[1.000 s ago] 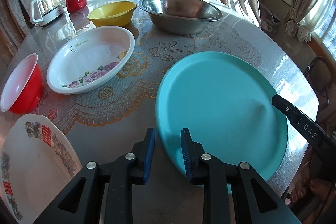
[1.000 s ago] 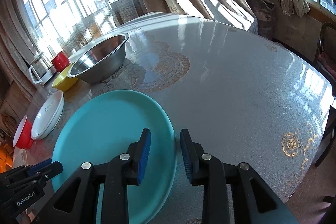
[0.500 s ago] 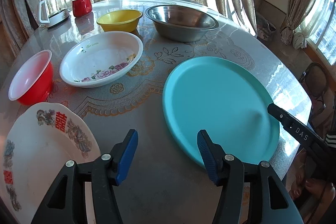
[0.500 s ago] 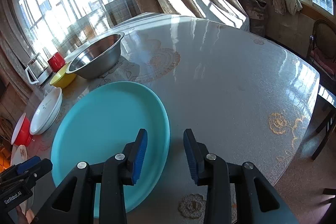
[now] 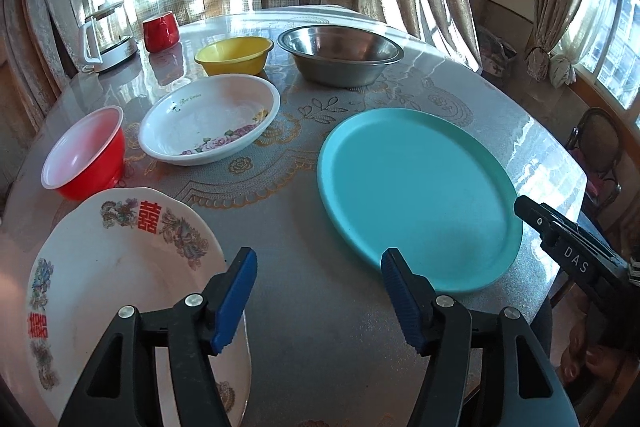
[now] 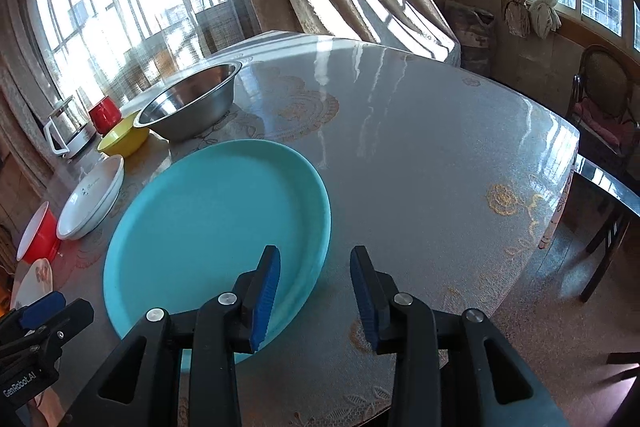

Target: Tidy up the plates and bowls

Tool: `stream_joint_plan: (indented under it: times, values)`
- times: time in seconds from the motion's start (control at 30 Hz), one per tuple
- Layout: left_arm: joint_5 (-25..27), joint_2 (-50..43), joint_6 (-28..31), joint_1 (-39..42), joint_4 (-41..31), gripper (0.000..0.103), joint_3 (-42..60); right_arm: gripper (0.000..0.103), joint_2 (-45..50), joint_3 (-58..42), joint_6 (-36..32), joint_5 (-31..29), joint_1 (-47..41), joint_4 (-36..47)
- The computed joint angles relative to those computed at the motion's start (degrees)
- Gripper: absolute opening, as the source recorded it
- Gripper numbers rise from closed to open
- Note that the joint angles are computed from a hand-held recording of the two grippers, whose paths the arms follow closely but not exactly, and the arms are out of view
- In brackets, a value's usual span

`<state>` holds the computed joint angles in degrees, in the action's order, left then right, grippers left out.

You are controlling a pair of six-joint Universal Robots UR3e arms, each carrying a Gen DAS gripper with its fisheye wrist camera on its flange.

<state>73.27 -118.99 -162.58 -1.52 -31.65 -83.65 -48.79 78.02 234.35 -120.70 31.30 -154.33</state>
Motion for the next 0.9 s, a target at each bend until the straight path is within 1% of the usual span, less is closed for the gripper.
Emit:
stream_joint_plan:
  times: [0.07, 0.13, 0.2, 0.23, 0.27, 0.3, 0.4, 0.5, 0.7, 0.9]
  values:
    - [0.02, 1.58, 1.09, 0.45, 0.59, 0.066, -1.58, 0.037, 0.25, -1.54, -0.84, -1.8, 1.3, 0.44]
    - [0.41, 3.13, 1.63, 0.95, 1.57, 0.066, -3.28, 0.037, 0.71, -3.74, -2.08, -2.15, 2.2, 0.88]
    - [-2.69, 5.15, 2.37, 2.76, 1.42, 0.066, -5.21, 0.037, 1.49, -5.75, -3.74, -1.27, 2.76, -0.06]
    - [-3.9, 6.02, 2.68, 3.59, 1.15, 0.069, -5.91, 0.037, 2.07, -7.08, -4.71, -0.81, 3.03, -0.21]
    - [-4.1, 6.7, 2.7, 4.07, 1.44, 0.072, -6.59, 0.037, 2.87, -8.97, -5.52, -0.66, 3.42, 0.49]
    - [-3.5, 7.23, 2.63, 4.25, 2.07, 0.073, -7.17, 0.037, 3.87, -11.1, -6.31, -0.52, 3.87, 1.3]
    - [-1.94, 8.13, 2.69, 4.79, 3.1, 0.074, -8.23, 0.037, 7.01, -17.37, -8.16, 0.93, 4.8, 3.51]
    - [-3.24, 9.34, 2.66, 6.64, 3.24, 0.074, -9.72, 0.037, 9.78, -22.59, -9.34, 2.91, 5.42, 5.45]
    - [-3.6, 9.95, 1.79, 9.59, 4.04, 0.074, -11.02, 0.038, 16.26, -35.03, -12.62, 6.49, 6.82, 10.37]
    - [-6.94, 9.38, 1.2, 13.87, 0.22, 0.074, -10.3, 0.038, 22.84, -47.87, -13.58, 8.73, 7.95, 16.51]
